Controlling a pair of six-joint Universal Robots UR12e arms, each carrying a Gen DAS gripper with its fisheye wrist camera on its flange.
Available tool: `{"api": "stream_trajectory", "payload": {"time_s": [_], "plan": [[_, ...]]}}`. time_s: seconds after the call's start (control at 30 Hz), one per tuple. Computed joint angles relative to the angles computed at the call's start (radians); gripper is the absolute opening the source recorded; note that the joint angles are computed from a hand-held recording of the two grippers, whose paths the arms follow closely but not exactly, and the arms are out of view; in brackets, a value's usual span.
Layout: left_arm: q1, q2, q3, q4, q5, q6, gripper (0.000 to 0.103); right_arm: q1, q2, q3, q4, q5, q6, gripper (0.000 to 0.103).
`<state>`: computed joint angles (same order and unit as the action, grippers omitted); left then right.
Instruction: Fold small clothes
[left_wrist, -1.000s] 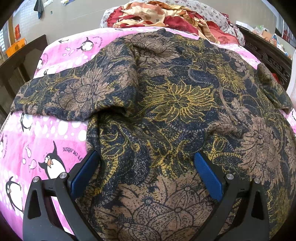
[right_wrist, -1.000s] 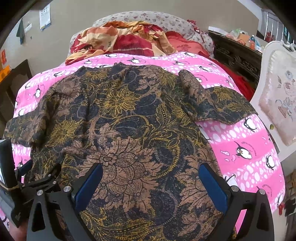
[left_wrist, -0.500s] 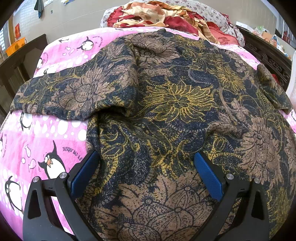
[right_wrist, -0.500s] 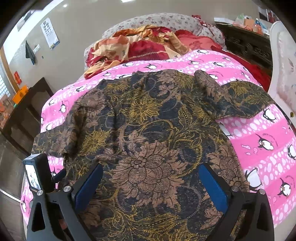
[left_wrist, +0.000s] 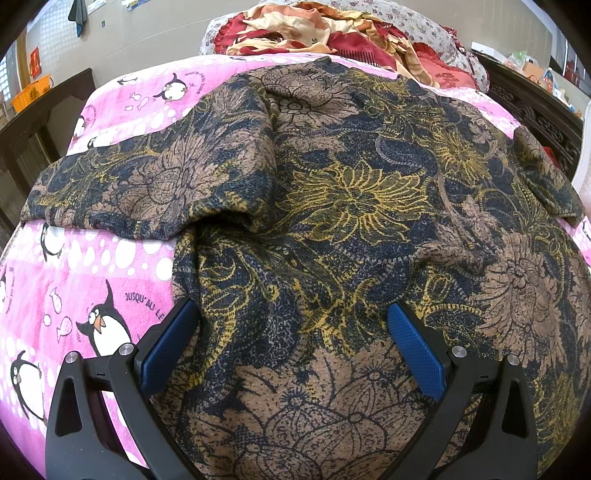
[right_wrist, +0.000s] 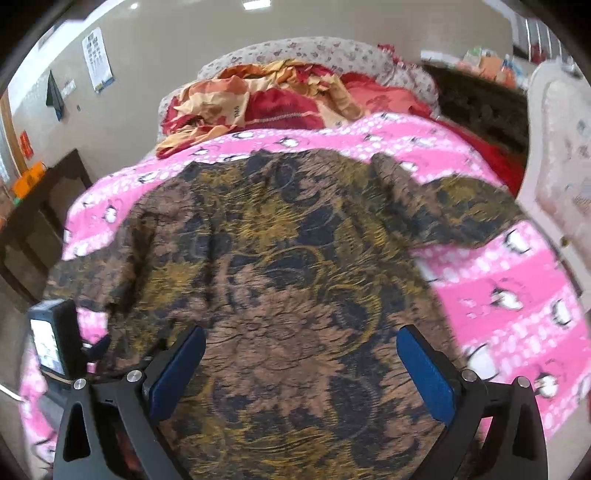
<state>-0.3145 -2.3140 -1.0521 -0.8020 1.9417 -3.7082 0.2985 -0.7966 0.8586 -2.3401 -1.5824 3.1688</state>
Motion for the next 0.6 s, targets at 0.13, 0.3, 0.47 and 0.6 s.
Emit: {"api": "stream_trajectory", "payload": {"time_s": [0.13,0.3,0.47,0.6], "plan": [[0.000,0.000,0.001,0.000,0.000,0.000,0.103,0.008,0.001,0.009,-0.027,-0.084,-0.029,0.103],[0.000,-0.001,0.002,0.001,-0.001,-0.001,0.103,0.019,0.008,0.017,-0.065,-0.165,-0.075,0.103],[0.000,0.000,-0.001,0.002,-0.002,0.000,0.103,0.028,0.010,0.025,-0.079,-0.202,-0.104,0.103],[0.000,0.000,0.000,0.002,-0.001,0.000,0.103,0.029,0.011,0.028,-0.075,-0.212,-0.105,0.103]]}}
